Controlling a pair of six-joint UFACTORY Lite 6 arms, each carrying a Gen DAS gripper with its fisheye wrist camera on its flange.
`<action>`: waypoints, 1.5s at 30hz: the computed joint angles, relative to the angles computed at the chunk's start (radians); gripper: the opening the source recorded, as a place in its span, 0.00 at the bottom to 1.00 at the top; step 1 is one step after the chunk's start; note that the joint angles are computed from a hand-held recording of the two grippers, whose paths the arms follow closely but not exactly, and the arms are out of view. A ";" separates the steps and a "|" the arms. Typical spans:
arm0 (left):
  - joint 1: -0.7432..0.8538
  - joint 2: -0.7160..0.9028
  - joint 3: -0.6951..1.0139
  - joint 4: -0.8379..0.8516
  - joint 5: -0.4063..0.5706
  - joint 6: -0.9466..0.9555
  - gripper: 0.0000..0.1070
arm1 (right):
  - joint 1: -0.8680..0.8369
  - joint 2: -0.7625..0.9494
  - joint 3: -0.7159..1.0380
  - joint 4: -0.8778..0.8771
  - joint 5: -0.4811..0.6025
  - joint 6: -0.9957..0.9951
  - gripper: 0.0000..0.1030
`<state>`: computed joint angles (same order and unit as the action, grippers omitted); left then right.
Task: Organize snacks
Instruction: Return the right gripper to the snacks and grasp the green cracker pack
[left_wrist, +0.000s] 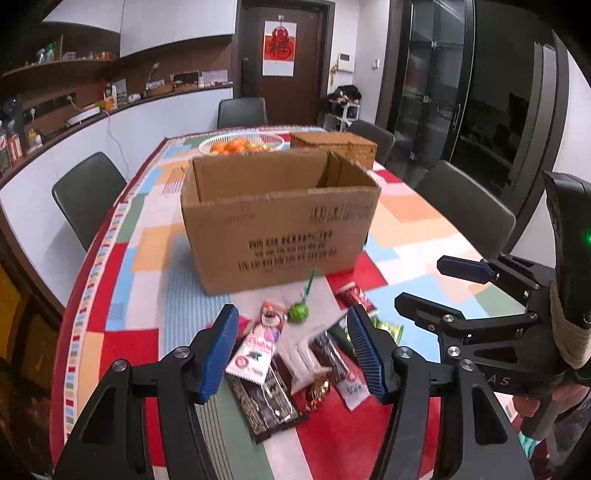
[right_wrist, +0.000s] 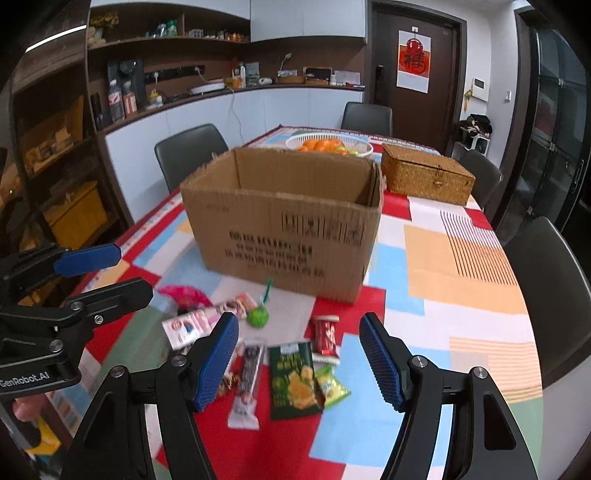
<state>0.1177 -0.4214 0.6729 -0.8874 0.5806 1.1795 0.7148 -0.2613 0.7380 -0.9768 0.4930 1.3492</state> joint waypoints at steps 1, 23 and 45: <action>-0.002 -0.004 -0.016 0.003 -0.004 0.007 0.56 | 0.005 0.000 -0.011 0.005 -0.001 -0.002 0.67; -0.041 0.236 -0.056 -0.060 -0.057 0.141 0.50 | -0.053 0.189 -0.076 0.034 -0.159 -0.038 0.67; -0.132 0.546 0.116 -0.086 -0.126 0.070 0.40 | -0.135 0.367 0.005 0.066 -0.249 -0.130 0.66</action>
